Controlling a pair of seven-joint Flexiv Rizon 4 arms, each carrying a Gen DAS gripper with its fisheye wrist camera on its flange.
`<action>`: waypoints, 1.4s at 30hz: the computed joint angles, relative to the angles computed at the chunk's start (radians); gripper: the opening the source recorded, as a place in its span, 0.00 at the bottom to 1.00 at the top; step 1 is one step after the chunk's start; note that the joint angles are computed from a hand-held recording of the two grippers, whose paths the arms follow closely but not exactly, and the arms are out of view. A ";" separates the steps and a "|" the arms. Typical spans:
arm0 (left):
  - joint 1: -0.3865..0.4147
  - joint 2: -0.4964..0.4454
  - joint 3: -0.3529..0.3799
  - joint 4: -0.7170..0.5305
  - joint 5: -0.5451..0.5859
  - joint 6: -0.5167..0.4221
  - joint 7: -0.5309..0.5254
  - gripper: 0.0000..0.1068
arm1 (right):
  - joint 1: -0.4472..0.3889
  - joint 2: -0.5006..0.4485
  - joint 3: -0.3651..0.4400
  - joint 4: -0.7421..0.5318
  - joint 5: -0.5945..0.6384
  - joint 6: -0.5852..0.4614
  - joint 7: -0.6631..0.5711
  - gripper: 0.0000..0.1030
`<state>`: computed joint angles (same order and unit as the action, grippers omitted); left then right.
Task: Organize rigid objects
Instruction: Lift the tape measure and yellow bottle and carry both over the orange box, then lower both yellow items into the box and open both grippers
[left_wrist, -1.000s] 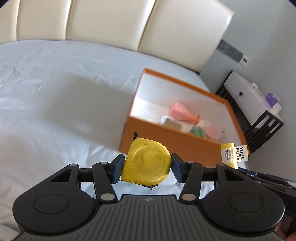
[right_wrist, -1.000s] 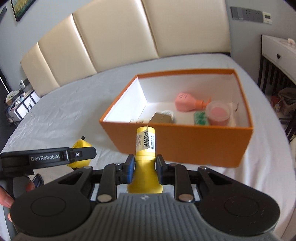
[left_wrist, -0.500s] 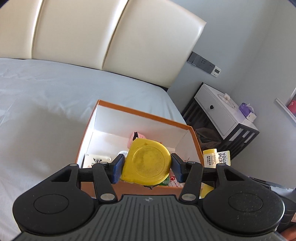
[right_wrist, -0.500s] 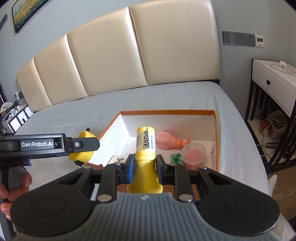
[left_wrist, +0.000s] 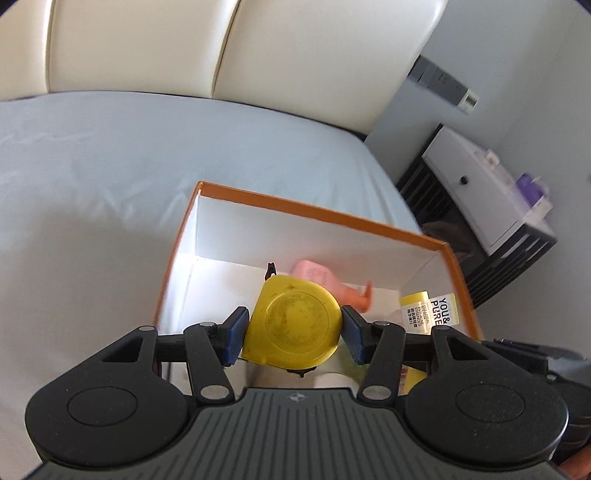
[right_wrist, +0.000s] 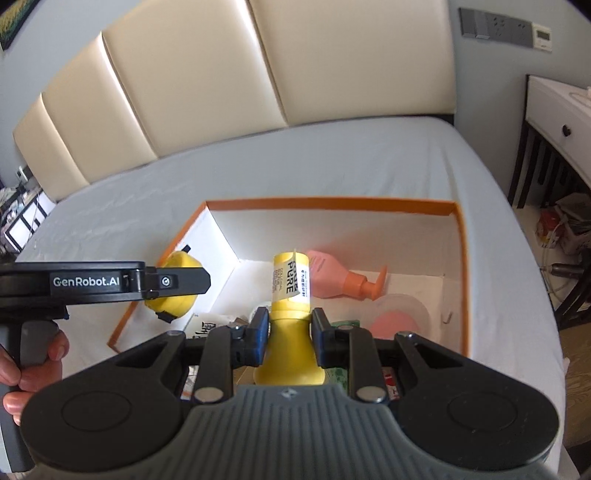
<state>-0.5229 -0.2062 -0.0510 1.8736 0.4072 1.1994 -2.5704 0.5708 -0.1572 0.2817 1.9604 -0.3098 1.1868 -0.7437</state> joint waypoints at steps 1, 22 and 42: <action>0.005 -0.009 -0.003 -0.009 -0.004 -0.017 0.020 0.57 | -0.002 -0.021 0.004 -0.023 0.016 -0.024 -0.025 0.23; 0.016 -0.089 0.016 -0.077 -0.072 -0.088 0.235 0.57 | 0.027 -0.193 -0.005 -0.243 0.158 -0.285 -0.162 0.27; -0.077 -0.237 0.039 -0.348 0.111 -0.435 0.318 0.41 | 0.032 -0.088 -0.016 -0.099 0.003 -0.192 -0.046 0.46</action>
